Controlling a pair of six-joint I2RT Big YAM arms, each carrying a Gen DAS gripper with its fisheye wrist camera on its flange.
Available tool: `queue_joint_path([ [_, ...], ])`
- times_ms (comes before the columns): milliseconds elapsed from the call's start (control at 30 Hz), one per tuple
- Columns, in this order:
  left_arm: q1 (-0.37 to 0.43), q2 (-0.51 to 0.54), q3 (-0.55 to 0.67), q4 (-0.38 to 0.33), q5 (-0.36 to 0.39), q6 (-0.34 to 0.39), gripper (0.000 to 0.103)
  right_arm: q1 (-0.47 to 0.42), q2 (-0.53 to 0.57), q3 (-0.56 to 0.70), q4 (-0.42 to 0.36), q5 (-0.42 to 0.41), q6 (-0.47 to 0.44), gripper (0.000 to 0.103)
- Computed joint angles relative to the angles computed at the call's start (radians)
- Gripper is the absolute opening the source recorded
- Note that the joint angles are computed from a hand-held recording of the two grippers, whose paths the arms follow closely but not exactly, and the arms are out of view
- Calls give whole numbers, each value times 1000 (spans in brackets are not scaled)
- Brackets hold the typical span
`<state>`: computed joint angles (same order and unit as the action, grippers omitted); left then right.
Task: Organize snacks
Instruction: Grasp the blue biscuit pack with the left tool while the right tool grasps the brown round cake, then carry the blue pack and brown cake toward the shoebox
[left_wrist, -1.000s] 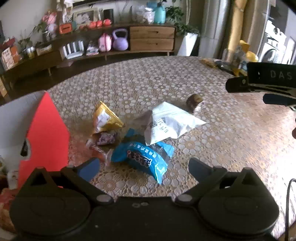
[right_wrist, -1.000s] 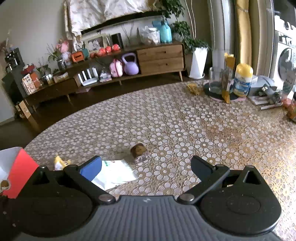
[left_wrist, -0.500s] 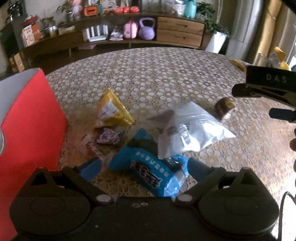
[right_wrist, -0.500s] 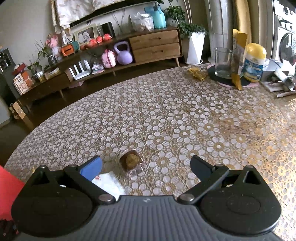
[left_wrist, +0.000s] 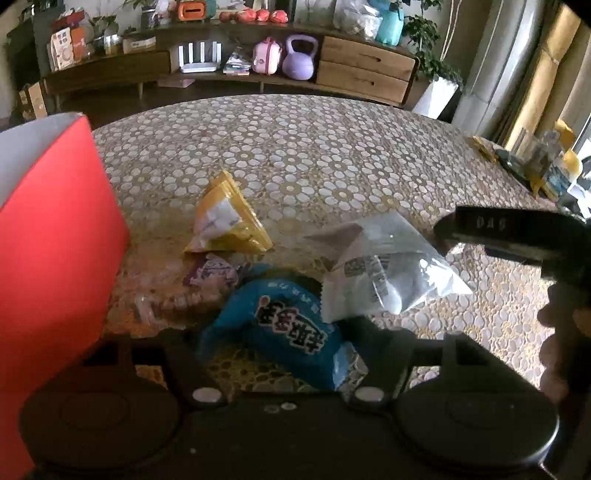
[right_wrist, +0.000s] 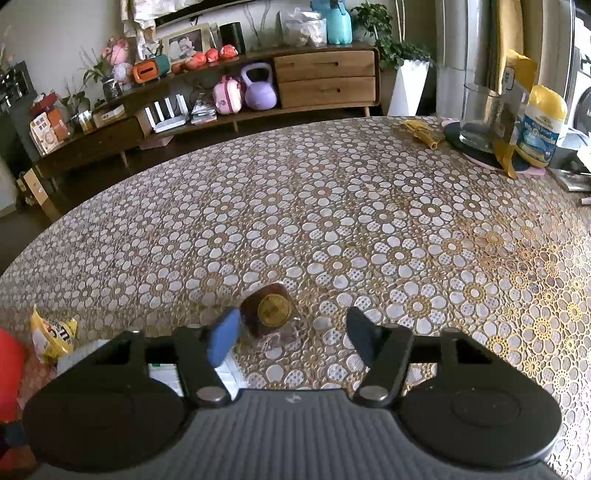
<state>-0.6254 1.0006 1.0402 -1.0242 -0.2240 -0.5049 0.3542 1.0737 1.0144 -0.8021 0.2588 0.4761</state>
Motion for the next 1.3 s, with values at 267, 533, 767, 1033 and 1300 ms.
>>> queue_joint_path([
  [267, 56, -36, -22, 12, 70, 2, 58, 37, -49, -26, 4, 34, -4, 35],
  [533, 66, -83, -43, -3, 104, 5, 57, 58, -158, -61, -72, 35, 35, 34],
  [767, 49, -154, -52, -33, 135, 28, 57, 139, -254, -63, -171, 66, 72, 34],
  [1033, 34, -273, -45, -76, 222, 120, 57, 309, -328, -21, -295, 152, 154, 34],
  [1300, 20, -380, -16, -131, 270, 196, 57, 541, -331, 67, -413, 290, 284, 34],
])
